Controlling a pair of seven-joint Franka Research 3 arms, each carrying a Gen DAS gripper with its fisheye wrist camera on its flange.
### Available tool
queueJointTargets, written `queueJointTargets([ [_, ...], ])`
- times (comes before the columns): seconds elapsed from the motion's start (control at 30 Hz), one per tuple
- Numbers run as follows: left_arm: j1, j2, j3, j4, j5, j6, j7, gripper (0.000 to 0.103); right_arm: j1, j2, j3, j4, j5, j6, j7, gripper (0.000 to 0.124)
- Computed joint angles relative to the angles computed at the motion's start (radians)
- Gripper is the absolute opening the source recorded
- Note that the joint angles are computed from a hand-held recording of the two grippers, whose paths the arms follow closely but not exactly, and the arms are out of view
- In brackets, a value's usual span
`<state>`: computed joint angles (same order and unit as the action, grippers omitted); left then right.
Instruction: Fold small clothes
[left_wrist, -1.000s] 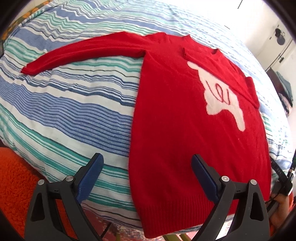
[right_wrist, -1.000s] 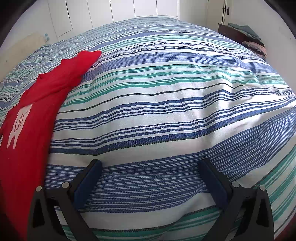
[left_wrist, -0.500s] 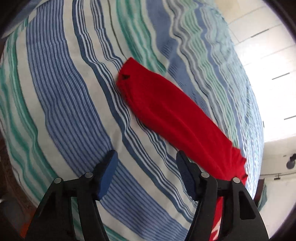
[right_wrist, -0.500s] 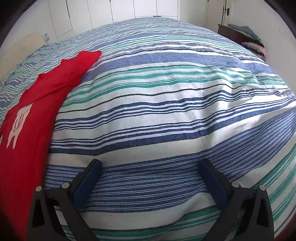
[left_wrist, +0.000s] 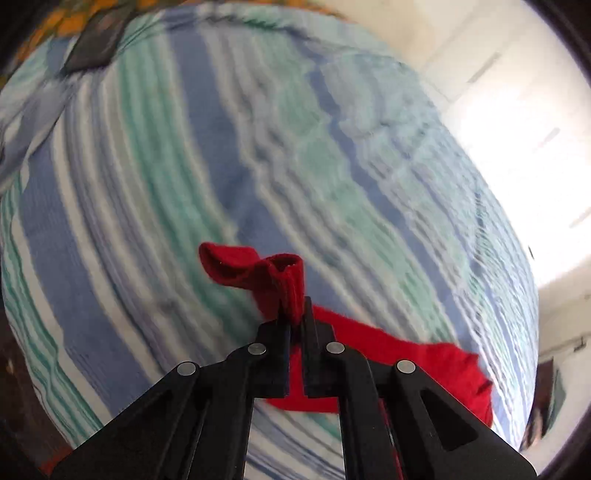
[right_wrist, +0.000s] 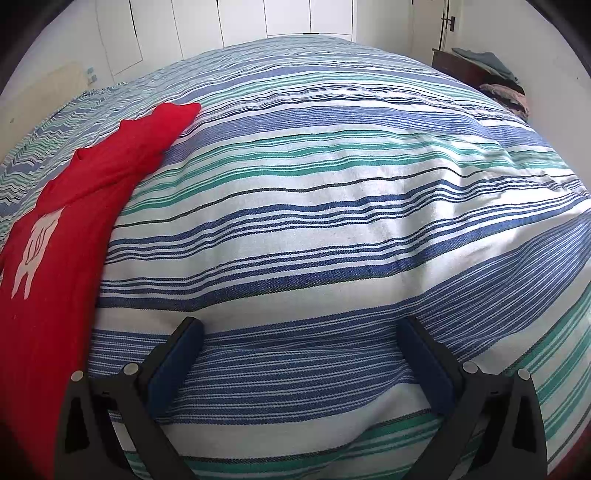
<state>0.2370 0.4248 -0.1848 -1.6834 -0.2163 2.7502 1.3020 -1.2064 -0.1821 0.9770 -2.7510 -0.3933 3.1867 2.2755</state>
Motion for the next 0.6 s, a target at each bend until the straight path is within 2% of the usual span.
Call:
queueJointTargets([
  [0.2, -0.194, -0.038, -0.134, 0.083, 0.099, 0.114, 0.168, 0.002, 0.054, 0.02, -0.065, 0.012, -0.038, -0.019, 0.018, 0.103],
  [0.27, -0.307, -0.019, -0.113, 0.092, 0.178, 0.116, 0.139, 0.007, 0.078, 0.025, -0.095, 0.015, -0.056, -0.023, 0.028, 0.103],
  [0.33, -0.38, 0.01, -0.115, 0.081, 0.233, 0.051, 0.132, 0.022, 0.104, 0.03, -0.125, 0.017, -0.072, -0.028, 0.036, 0.103],
  [0.37, -0.423, 0.033, -0.103, 0.092, 0.27, -0.026, 0.119, 0.049, 0.116, 0.033, -0.14, 0.02, -0.08, -0.032, 0.04, 0.103],
  [0.4, -0.46, 0.039, -0.086, 0.071, 0.308, -0.072, 0.105, 0.053, 0.132, 0.035, -0.157, 0.021, -0.086, -0.035, 0.043, 0.103],
  [0.43, -0.478, 0.016, -0.077, 0.014, 0.336, -0.098, 0.096, 0.051, 0.153, 0.037, -0.18, 0.021, -0.089, -0.038, 0.043, 0.103],
  [0.47, -0.48, -0.01, -0.079, -0.053, 0.347, -0.091, 0.103, 0.049, 0.171, 0.039, -0.199, 0.022, -0.093, -0.041, 0.044, 0.103],
  [0.6, -0.365, -0.165, -0.126, -0.318, 0.202, -0.01, 0.218, 0.049, 0.23, 0.042, -0.267, 0.019, -0.12, -0.039, 0.057, 0.103],
])
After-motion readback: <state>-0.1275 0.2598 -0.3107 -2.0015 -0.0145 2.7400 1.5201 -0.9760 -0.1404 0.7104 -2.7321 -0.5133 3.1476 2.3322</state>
